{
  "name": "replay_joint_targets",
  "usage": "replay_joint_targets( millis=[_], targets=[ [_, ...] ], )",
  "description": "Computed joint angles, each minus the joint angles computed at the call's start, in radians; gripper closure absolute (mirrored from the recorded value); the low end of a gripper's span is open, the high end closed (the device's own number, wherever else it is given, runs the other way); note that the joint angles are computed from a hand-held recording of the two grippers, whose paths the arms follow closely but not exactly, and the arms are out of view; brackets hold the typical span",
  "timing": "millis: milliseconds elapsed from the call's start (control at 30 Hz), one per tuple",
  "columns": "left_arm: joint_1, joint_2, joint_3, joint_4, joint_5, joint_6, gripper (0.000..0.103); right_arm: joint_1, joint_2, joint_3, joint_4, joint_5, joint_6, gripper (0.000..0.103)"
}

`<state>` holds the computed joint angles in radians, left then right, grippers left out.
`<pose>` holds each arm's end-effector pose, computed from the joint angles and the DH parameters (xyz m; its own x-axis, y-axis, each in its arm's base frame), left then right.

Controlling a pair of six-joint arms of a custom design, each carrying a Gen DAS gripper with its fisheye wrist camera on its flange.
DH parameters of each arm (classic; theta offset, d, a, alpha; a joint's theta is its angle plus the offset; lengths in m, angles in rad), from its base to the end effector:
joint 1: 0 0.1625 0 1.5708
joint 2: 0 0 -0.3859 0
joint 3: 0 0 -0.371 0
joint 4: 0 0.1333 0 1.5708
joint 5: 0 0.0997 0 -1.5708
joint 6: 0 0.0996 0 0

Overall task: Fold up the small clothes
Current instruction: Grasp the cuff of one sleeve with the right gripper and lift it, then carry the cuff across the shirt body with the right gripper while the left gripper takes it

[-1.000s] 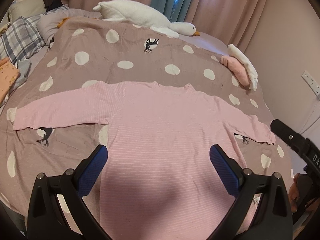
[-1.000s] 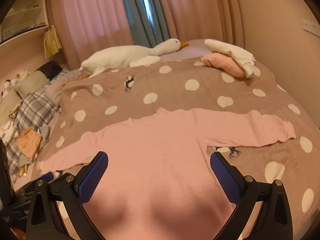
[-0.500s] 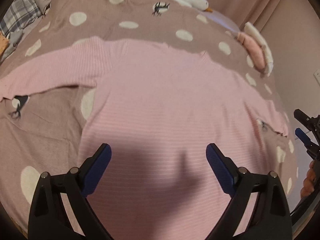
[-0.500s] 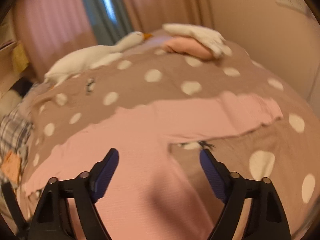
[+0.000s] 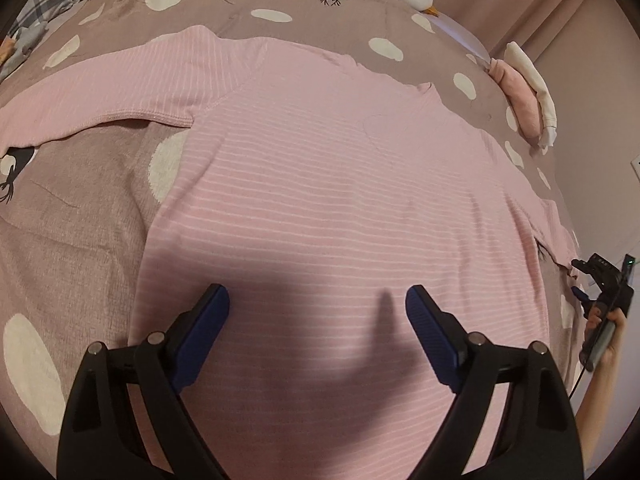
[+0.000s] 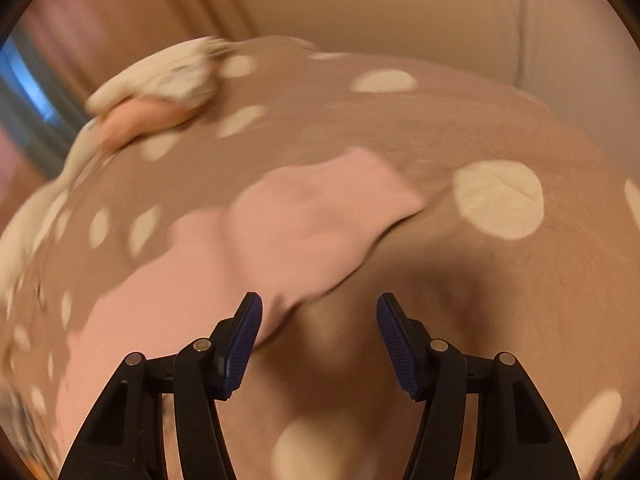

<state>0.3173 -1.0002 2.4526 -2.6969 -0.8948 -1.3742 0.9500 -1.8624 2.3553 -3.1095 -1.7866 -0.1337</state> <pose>-0.2447 -0.2863 0.0133 -0.8929 -0.1329 -0.4301 0.1240 0.8460 -0.5186 -0.1125 -0.3499 0.3941 -0.7195 0.6582 0.2217 0.1974 0.4999 -0.8433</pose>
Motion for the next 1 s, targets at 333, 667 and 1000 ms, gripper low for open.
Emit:
replay_joint_targets(
  millis=[333,667,1000],
  targets=[
    [0.008,0.004,0.008,-0.04,0.01,0.004,0.013,-0.071,0.046,-0.07,-0.037,0.141,0.033,0.095],
    [-0.008,-0.037,0.021,-0.033,0.027,-0.015,0.017,0.123,0.076,-0.116,-0.19,-0.094,-0.112,0.097],
    [-0.122,-0.293,0.03,0.351,0.145,-0.257,0.017,0.634,0.171,-0.16,-0.303,-0.257,-0.324,0.097]
  ],
)
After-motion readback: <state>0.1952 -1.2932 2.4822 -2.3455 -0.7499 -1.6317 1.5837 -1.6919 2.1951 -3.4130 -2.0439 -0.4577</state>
